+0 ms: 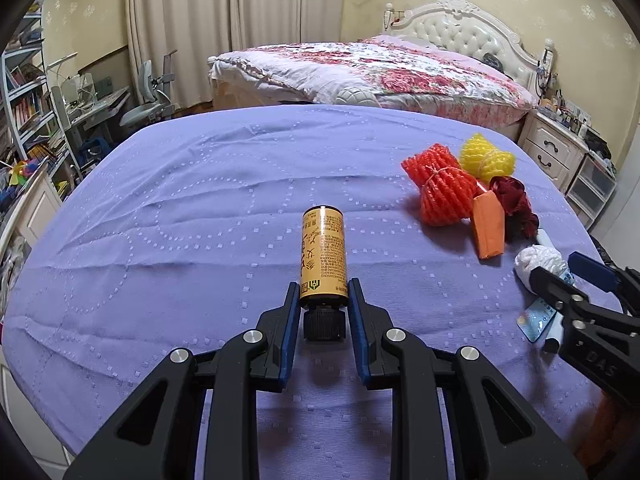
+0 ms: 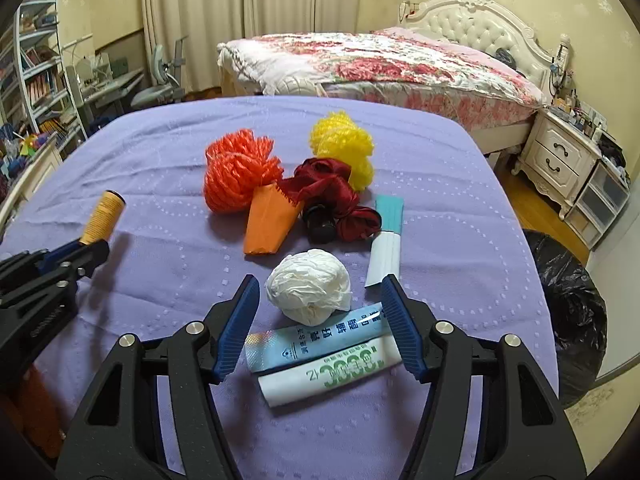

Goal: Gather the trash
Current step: 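Grasp the gold can with the left gripper while the right gripper grasps the white tissue ball, then carry the can and tissue ball over the bin and open both grippers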

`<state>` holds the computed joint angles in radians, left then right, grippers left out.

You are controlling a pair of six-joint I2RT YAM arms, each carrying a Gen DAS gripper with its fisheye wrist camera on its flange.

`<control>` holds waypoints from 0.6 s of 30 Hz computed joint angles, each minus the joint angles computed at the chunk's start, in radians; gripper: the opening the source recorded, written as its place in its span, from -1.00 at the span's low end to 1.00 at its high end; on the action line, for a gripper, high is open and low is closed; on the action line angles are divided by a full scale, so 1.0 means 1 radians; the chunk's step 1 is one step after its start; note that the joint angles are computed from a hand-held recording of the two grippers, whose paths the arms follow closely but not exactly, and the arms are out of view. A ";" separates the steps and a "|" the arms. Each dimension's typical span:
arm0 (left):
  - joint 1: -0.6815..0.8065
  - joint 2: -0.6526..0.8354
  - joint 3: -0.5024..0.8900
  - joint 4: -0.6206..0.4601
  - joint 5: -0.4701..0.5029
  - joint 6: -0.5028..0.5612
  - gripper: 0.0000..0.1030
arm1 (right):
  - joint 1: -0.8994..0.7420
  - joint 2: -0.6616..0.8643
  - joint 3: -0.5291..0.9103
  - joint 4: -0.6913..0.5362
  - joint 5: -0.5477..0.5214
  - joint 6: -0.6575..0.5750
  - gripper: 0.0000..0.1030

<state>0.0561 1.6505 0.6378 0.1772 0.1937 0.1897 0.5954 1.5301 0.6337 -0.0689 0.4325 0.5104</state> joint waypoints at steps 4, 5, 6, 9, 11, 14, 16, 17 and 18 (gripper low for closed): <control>-0.002 0.003 0.004 -0.005 0.014 -0.004 -0.52 | -0.016 0.021 0.015 -0.006 -0.025 -0.009 -0.37; -0.003 0.001 0.003 -0.007 0.019 -0.005 -0.52 | -0.012 0.014 0.013 -0.007 -0.020 -0.005 -0.37; -0.007 -0.002 0.002 -0.008 0.021 -0.008 -0.52 | -0.008 0.000 0.004 -0.008 -0.010 -0.001 -0.37; -0.018 -0.019 -0.008 -0.011 0.034 -0.014 -0.52 | -0.001 -0.060 -0.027 -0.018 0.006 0.013 -0.38; -0.036 -0.037 -0.021 -0.010 0.038 -0.023 -0.52 | -0.005 -0.122 -0.055 -0.033 0.013 0.018 -0.38; -0.069 -0.071 -0.038 -0.011 0.044 -0.033 -0.52 | -0.021 -0.207 -0.096 -0.058 0.028 0.019 -0.38; -0.098 -0.093 -0.044 -0.015 0.044 -0.044 -0.52 | -0.047 -0.278 -0.128 -0.083 0.032 0.020 -0.38; -0.116 -0.102 -0.044 -0.020 0.042 -0.051 -0.52 | -0.063 -0.321 -0.148 -0.098 0.036 0.021 -0.38; -0.134 -0.111 -0.045 -0.023 0.041 -0.058 -0.52 | -0.080 -0.359 -0.165 -0.114 0.040 0.021 -0.38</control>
